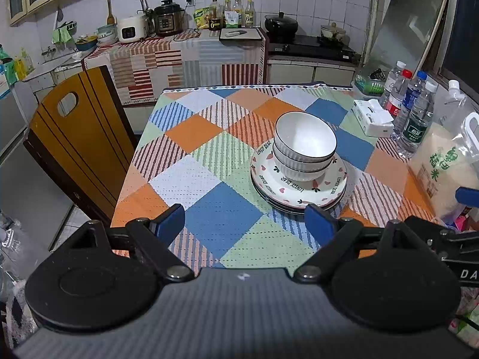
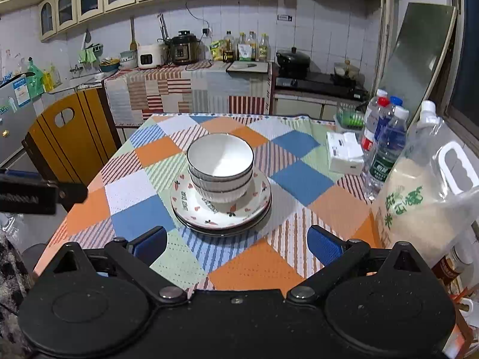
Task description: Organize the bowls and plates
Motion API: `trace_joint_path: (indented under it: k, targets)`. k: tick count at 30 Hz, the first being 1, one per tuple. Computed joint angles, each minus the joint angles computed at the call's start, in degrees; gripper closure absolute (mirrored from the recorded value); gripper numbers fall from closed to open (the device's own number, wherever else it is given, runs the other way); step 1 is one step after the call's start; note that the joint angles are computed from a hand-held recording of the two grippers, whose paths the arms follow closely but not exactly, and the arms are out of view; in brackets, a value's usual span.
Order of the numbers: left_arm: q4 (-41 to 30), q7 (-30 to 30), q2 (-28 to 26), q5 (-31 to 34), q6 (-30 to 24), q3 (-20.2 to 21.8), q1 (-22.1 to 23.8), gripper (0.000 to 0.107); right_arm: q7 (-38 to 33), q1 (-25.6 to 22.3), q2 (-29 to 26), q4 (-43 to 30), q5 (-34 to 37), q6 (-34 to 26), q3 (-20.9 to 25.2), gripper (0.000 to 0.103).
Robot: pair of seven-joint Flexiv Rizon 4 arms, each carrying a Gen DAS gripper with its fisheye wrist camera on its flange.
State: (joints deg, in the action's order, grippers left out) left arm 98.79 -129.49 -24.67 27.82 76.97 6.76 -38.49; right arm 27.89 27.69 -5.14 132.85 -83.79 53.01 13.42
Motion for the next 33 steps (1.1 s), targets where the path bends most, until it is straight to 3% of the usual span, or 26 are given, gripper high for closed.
trace_joint_path:
  k: [9,21,27,33]
  targets:
    - [-0.7,-2.0,-1.0,2.2,0.6,1.6,-1.8,0.004,-0.8,2.0,-0.1,-0.6,1.8,-6.3,0.9,0.002]
    - [-2.2,-10.8,-1.7,8.6,2.4,7.1,-6.4,0.004,1.9,2.3,0.0,-0.5,0.9,-8.0,1.0,0.002]
    - [-3.1,-12.3,-1.7,9.4,-1.5,5.5,-5.5,0.004,1.7,2.4,-0.2,-0.5,1.4,-8.1,1.0,0.002]
    - [-2.6,-12.5,-1.5,10.7,-0.7,3.1,-3.1,0.004,2.3,2.6,-0.2,-0.4,1.4,-8.4,0.9,0.002]
